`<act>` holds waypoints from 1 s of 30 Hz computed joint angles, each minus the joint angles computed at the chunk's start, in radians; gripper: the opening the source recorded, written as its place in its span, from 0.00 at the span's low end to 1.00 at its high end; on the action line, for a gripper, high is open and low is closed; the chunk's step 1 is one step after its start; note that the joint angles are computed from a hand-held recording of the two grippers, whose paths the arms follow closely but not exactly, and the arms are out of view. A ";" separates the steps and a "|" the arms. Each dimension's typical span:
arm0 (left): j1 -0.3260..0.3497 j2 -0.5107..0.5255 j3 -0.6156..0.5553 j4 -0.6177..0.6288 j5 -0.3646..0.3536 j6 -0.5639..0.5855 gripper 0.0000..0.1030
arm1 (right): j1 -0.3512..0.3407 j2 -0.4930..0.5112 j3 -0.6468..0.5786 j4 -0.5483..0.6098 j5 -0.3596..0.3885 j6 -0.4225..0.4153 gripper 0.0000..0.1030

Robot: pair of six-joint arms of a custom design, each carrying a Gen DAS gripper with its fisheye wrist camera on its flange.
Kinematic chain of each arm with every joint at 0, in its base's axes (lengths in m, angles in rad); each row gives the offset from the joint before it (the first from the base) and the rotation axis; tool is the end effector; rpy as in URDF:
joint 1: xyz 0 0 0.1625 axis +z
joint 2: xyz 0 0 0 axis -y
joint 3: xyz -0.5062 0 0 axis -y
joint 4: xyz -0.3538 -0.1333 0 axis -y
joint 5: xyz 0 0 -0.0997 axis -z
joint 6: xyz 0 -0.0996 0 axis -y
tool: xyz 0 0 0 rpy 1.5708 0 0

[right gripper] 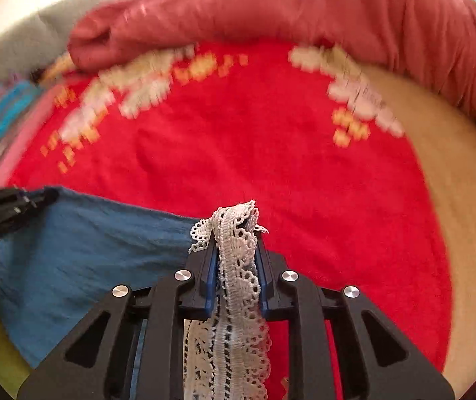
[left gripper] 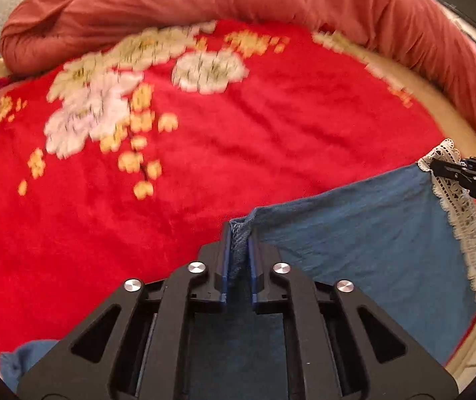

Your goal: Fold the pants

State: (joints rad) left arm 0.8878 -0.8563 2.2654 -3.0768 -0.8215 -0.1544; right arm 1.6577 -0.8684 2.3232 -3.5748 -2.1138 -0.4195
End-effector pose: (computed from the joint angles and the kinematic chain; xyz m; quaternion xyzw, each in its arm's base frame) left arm -0.1563 -0.5109 0.1328 0.2257 0.9019 -0.1898 0.3156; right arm 0.1247 -0.4885 0.1768 0.1619 -0.9159 0.2149 0.2978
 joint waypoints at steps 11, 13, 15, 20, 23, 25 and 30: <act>-0.015 -0.154 0.160 -0.156 0.043 -0.054 0.36 | 0.025 -0.112 0.165 -0.205 -0.014 0.054 0.47; -0.034 -0.214 0.203 -0.159 0.045 -0.101 0.40 | 0.017 -0.151 0.211 -0.204 0.025 0.087 0.47; -0.063 -0.267 0.249 -0.159 0.059 -0.142 0.43 | 0.005 -0.193 0.264 -0.189 0.076 0.113 0.47; -0.128 -0.354 0.338 -0.068 0.076 -0.240 0.53 | -0.028 -0.226 0.360 -0.184 0.173 0.162 0.47; -0.143 -0.386 0.352 0.114 0.127 -0.366 0.61 | -0.049 -0.200 0.397 -0.210 0.192 0.186 0.47; -0.126 -0.396 0.352 0.176 0.131 -0.422 0.61 | -0.057 -0.167 0.405 -0.214 0.178 0.210 0.47; -0.082 -0.396 0.343 0.214 0.119 -0.454 0.61 | -0.014 -0.074 0.442 -0.338 0.133 0.204 0.16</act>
State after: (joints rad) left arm 0.8054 -1.2525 2.6085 -2.8624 -0.7022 -0.6087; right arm 1.6441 -0.9422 2.7656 -3.9127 -1.9812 -0.2155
